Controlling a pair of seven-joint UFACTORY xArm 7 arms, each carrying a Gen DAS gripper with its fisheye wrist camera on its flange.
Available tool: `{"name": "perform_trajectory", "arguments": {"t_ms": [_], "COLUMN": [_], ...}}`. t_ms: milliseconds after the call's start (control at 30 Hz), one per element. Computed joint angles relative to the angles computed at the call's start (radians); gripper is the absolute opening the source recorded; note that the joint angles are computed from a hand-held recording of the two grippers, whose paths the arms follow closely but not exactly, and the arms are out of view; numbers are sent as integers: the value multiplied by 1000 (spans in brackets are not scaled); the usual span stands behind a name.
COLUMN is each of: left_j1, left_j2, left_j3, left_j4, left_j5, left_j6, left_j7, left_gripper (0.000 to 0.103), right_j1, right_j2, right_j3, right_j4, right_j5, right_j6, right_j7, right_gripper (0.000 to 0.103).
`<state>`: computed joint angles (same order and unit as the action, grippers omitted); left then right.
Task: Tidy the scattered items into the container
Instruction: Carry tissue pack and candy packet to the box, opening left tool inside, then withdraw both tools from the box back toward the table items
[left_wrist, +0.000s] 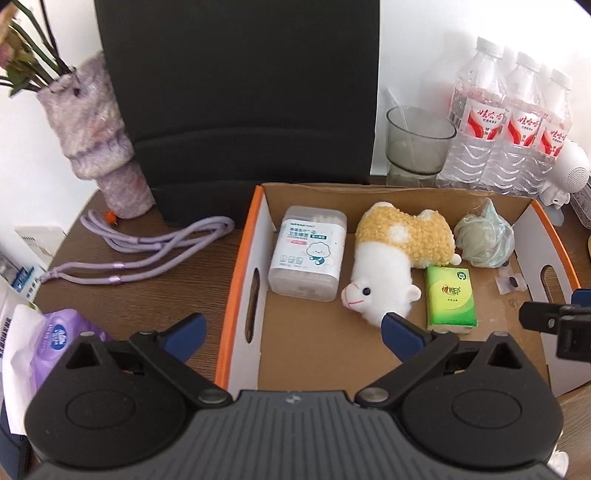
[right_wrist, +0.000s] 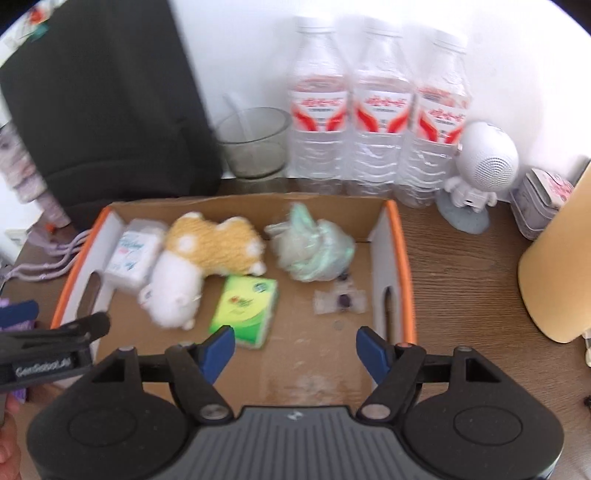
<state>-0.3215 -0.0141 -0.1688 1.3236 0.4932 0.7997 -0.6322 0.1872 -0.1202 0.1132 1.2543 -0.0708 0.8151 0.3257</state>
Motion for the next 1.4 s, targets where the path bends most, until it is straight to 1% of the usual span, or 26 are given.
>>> {"name": "perform_trajectory", "arguments": {"t_ms": [33, 67, 100, 133, 200, 233, 267, 300, 333, 400, 433, 467, 533, 600, 667, 733, 800, 867, 933, 1000, 1100, 1167, 1233, 1300, 1367, 1400], "left_j1": [0, 9, 26, 52, 131, 173, 210, 237, 255, 283, 300, 315, 340, 343, 311, 262, 198, 142, 36, -61, -148, -236, -317, -381, -421, -424], "left_j2": [-37, -82, -125, -165, -235, -260, -279, -290, -298, -306, -309, -312, -326, -356, -392, -450, -536, -641, -748, -868, -1093, -1230, -1327, -1397, -1467, -1492], "left_j3": [-2, -5, -11, -23, -64, -87, -108, -127, -139, -162, -177, -191, -213, -215, -190, -158, -129, -119, -73, -48, -91, -114, -139, -152, -158, -170], "left_j4": [-55, -123, -188, -248, -349, -383, -408, -423, -434, -441, -441, -441, -447, -470, -507, -559, -627, -706, -794, -879, -1009, -1078, -1113, -1127, -1146, -1149], "left_j5": [63, 132, 197, 269, 432, 502, 554, 584, 598, 607, 614, 620, 638, 620, 539, 454, 378, 317, 242, 172, 96, 36, -28, -101, -143, -153], "left_j6": [-55, -132, -209, -287, -430, -491, -539, -567, -590, -618, -624, -629, -643, -661, -673, -667, -626, -576, -535, -477, -386, -299, -192, -90, -36, -16], "left_j7": [-58, -124, -183, -256, -451, -540, -607, -642, -651, -651, -664, -675, -698, -683, -616, -546, -475, -427, -346, -286, -278, -256, -227, -204, -170, -155], "left_gripper": [103, 103, 103, 103, 103, 103, 103, 103, 103, 103, 103, 103, 103, 103, 103, 103, 103, 103, 103, 103, 103, 103, 103, 103, 103, 103], "right_j1": [-1, -9, -27, -59, -158, -208, -245, -278, -326, -470, -518, -531, -523, -519, -486, -410, -316, -219, -113, -24, 115, 191, 260, 334, 397, 419], "right_j2": [-31, -65, -110, -157, -235, -265, -287, -302, -317, -359, -377, -384, -394, -421, -451, -500, -573, -661, -766, -885, -1122, -1286, -1438, -1555, -1624, -1645], "right_j3": [10, 24, 46, 72, 138, 165, 179, 195, 224, 332, 371, 380, 380, 385, 370, 327, 275, 224, 179, 167, 190, 242, 308, 362, 419, 450], "right_j4": [-51, -105, -177, -253, -377, -424, -461, -491, -514, -543, -551, -555, -562, -576, -593, -627, -679, -755, -838, -905, -1004, -1050, -1081, -1108, -1109, -1102], "right_j5": [-42, -102, -192, -290, -471, -526, -549, -554, -563, -591, -592, -586, -566, -541, -513, -475, -431, -383, -341, -295, -211, -155, -105, -85, -98, -107], "right_j6": [-57, -119, -206, -306, -488, -569, -644, -710, -768, -854, -872, -880, -883, -880, -853, -808, -760, -735, -687, -590, -398, -263, -128, -21, 84, 137], "right_j7": [35, 83, 156, 237, 400, 463, 498, 520, 546, 598, 603, 592, 564, 547, 520, 484, 445, 411, 370, 343, 332, 356, 409, 431, 408, 396], "right_gripper": [72, 72, 72, 72, 72, 72, 72, 72, 72, 72, 72, 72, 72, 72, 73, 73, 75, 81, 82, 82, 82, 82, 82, 82, 82, 82]}}
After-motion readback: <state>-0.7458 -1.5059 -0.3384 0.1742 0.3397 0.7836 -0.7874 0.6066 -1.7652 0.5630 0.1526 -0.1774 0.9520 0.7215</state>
